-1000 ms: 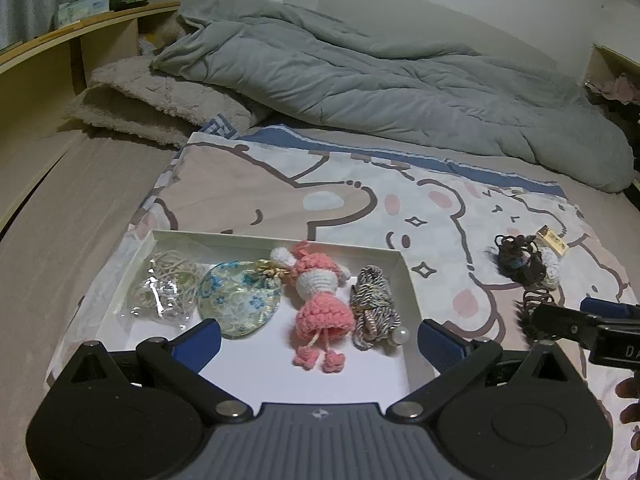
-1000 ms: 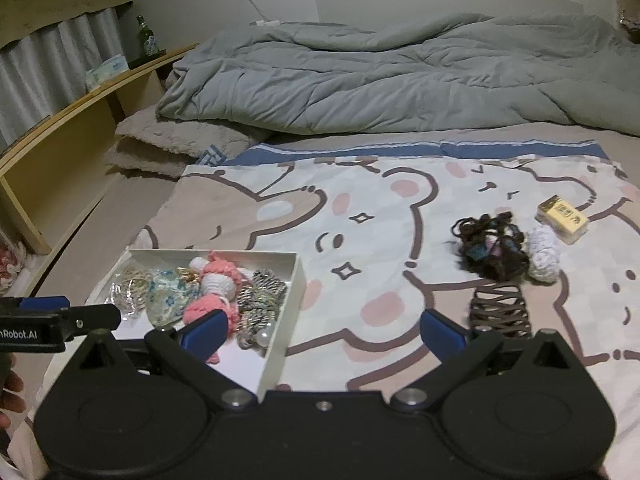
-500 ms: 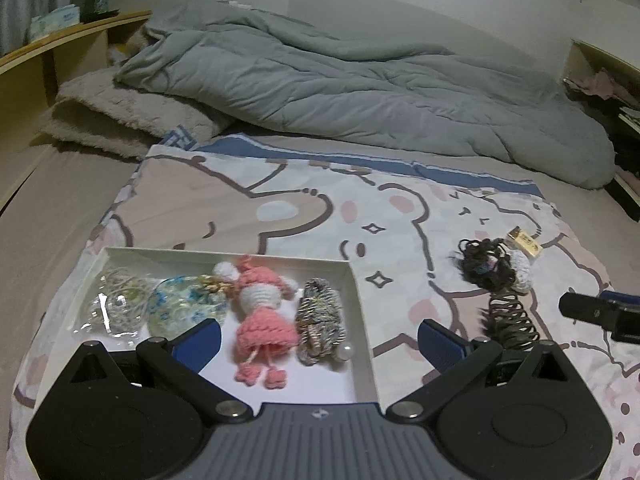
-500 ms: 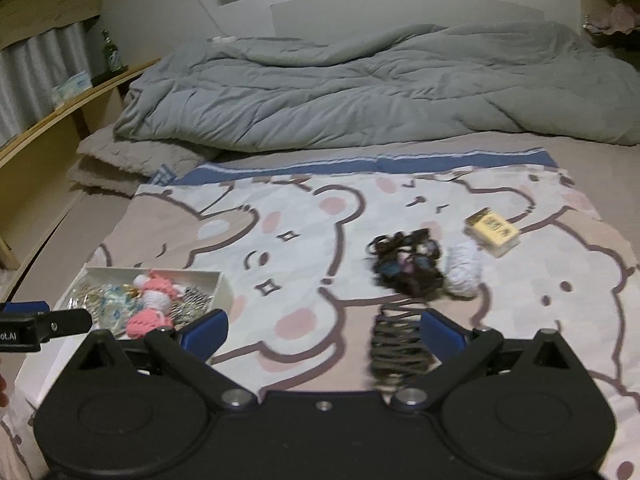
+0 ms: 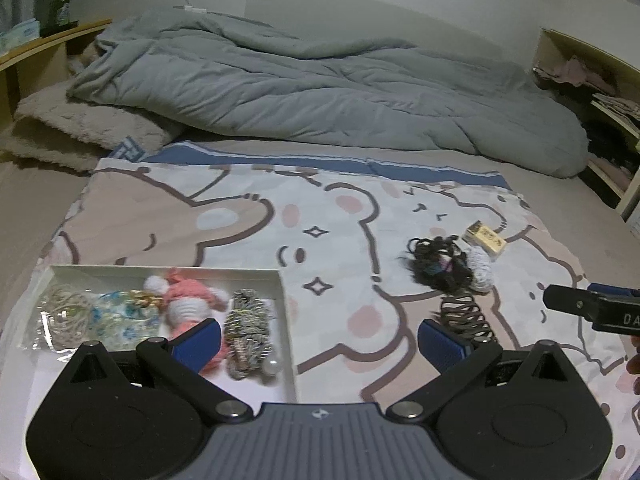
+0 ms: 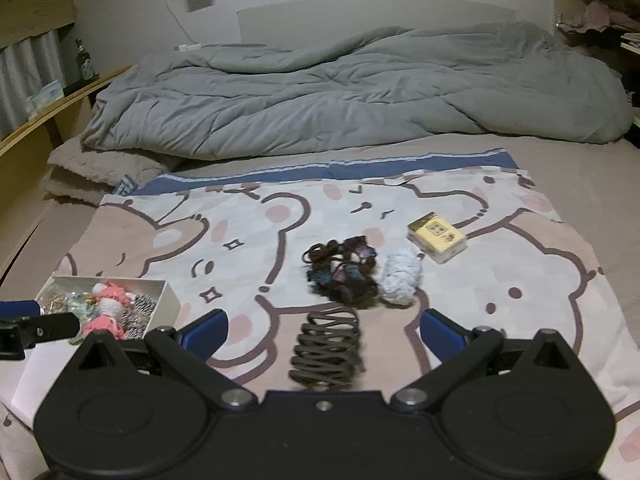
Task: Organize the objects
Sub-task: 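Move both tools back over the sheet toward the coil clip and white scrunchie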
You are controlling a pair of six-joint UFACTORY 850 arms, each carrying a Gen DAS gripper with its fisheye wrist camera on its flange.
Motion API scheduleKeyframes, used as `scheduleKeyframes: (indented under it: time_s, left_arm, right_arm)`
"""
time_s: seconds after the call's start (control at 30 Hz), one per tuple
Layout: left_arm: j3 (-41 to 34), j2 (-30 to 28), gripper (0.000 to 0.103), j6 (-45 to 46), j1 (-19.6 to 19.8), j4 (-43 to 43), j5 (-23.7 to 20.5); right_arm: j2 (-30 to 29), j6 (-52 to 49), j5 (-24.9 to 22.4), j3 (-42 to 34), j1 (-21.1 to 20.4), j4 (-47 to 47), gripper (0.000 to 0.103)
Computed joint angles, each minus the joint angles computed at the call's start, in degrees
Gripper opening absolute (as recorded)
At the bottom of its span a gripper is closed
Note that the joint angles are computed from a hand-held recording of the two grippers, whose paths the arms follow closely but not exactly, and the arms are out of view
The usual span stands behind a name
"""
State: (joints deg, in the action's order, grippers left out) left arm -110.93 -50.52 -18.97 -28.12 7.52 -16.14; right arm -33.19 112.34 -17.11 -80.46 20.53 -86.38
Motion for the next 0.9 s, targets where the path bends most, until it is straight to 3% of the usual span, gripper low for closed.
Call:
scheduleKeyframes:
  time_s: [0.13,0.57,0.77,0.9]
  left_arm:
    - [-2.9,-1.9,0.103,2.6,-0.9,-2.2,-1.3]
    - [-13.3,-8.5,0.103,5.2,-3.1,-10.6,-4.9]
    - [-22.1,-14.0,0.103,6.0,-4.0,-13.1,-9.1]
    - [-31.8,-20.1,0.103,6.1,-4.7,-13.6,-13.7]
  right_arm:
    - [0.5,8.0,1.0,1.5,-1.0,-6.1,0.103]
    - [-1.5,1.7,-2.2,-1.1,-4.0,2.6,0.103]
    - [-4.3,-3.3,-1.2,-4.5,-6.1,9.0,0.103]
    - [-6.3,-5.4,-0.7,-6.8,-7.3,12.3,0.103]
